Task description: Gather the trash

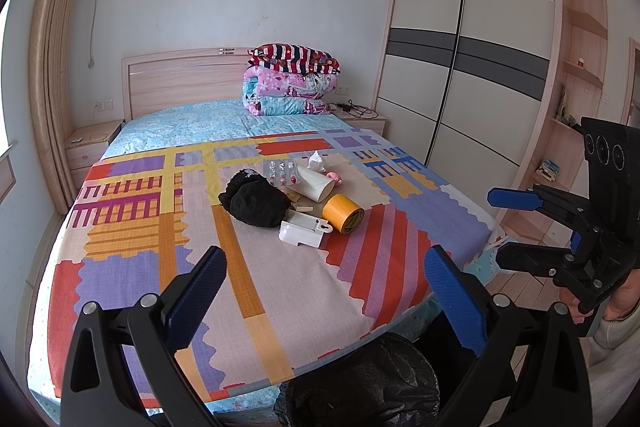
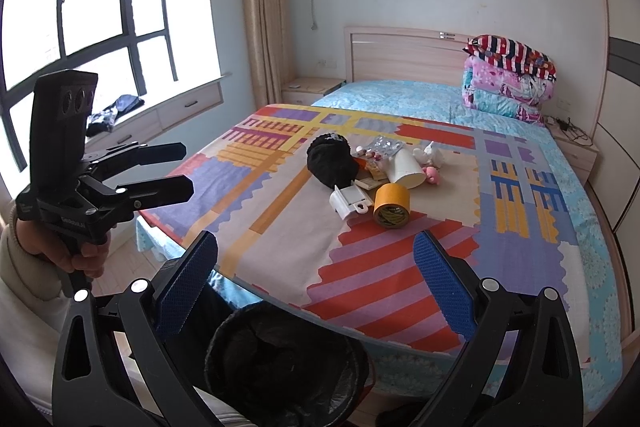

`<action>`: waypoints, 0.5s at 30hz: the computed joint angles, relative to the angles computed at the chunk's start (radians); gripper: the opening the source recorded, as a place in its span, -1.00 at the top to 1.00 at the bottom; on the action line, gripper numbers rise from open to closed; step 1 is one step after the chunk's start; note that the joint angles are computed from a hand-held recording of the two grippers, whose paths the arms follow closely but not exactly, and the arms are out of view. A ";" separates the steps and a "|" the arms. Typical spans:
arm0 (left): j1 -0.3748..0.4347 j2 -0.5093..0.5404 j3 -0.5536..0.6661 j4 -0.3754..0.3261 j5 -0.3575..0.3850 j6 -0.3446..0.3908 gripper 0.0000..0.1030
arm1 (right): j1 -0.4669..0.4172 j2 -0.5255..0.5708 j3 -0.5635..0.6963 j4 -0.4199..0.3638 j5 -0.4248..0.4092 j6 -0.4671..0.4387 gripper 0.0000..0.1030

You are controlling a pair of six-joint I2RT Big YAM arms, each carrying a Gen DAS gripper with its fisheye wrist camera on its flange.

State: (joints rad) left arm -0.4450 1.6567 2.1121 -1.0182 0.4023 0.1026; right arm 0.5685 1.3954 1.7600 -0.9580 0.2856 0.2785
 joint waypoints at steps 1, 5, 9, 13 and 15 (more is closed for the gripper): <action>0.000 0.000 0.001 -0.001 0.001 0.000 -0.85 | 0.000 0.000 0.000 0.000 0.000 0.000 -0.93; 0.000 0.000 0.001 -0.001 0.000 0.001 -0.85 | 0.000 0.001 0.001 0.000 0.001 0.001 -0.93; 0.002 0.003 0.004 -0.002 0.001 -0.001 -0.85 | 0.000 0.003 0.003 0.001 0.001 0.000 -0.93; 0.002 0.004 0.006 -0.004 0.003 -0.001 -0.85 | 0.000 0.000 0.002 -0.002 0.000 0.000 -0.93; 0.002 0.003 0.006 -0.005 0.001 -0.003 -0.85 | 0.000 0.001 0.003 -0.003 0.000 0.001 -0.93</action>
